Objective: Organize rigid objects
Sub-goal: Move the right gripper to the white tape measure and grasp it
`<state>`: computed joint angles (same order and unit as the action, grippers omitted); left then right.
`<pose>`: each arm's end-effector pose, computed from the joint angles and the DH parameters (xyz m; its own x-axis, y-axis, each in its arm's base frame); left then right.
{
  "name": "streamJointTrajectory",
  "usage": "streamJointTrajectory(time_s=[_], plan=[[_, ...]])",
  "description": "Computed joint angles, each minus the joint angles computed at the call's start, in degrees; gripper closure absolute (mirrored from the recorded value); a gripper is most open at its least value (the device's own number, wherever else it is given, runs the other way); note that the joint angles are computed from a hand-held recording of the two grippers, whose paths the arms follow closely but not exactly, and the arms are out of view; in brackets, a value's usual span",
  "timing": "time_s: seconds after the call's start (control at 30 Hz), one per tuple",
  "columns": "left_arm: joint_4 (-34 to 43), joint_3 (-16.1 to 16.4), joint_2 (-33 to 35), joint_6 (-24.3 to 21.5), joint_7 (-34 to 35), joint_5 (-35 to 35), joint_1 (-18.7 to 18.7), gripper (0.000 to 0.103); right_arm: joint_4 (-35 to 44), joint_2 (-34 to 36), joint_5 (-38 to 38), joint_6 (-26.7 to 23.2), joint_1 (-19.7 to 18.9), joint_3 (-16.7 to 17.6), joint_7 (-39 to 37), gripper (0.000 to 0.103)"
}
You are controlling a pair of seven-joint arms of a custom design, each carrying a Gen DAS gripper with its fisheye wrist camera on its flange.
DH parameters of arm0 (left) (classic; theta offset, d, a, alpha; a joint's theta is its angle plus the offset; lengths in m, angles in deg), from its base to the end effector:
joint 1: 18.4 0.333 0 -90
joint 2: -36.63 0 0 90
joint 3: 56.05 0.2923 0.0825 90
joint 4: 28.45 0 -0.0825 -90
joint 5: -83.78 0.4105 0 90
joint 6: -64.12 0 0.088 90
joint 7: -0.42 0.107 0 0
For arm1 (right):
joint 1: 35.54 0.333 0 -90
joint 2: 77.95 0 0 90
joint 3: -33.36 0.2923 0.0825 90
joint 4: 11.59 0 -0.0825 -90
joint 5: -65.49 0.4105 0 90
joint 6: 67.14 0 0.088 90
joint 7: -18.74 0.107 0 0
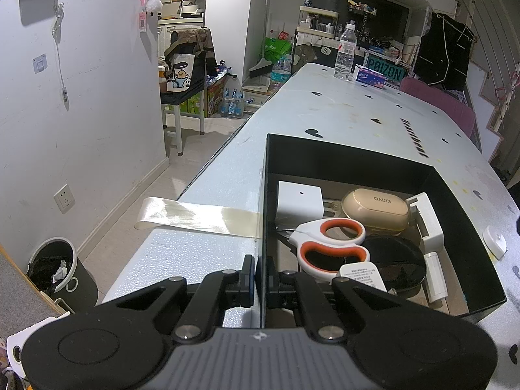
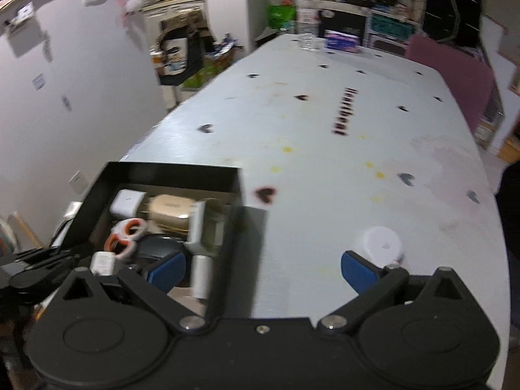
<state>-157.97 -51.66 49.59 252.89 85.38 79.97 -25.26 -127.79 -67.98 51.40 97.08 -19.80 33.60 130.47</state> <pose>0.5991 -0.0198 0.3141 0.0683 -0.9939 0.0868 -0.6872 -0.1099 -0.7181 0.6175 0.1908 0.3996 0.1260 -0.9913 -0.0377 -0.7782 -0.0752 -0.6235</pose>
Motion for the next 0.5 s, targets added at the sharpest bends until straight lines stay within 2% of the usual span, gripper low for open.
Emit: streamJointTrajectory(time_s=[0.1,0.33,0.43,0.5], plan=[[0.01,0.01,-0.01,-0.02,-0.07,0.06,0.00,0.098,-1.99,-0.59,-2.98,1.54,0.06,-2.18,5.00,0.000],[0.01,0.04,-0.02,-0.02,-0.15,0.18,0.01,0.098,-4.85,0.19,-15.90,6.26,0.02,-7.23,20.77,0.000],[0.02,0.13,-0.01,-0.05,-0.16,0.20,-0.08,0.098,-4.49,2.37,-26.63,9.85,3.01,-12.59,32.00,0.000],[-0.01,-0.16,-0.03,-0.05,-0.18,0.28,0.25,0.098,-3.81,3.90,-30.71,11.49,4.04,-14.71,36.68,0.000]])
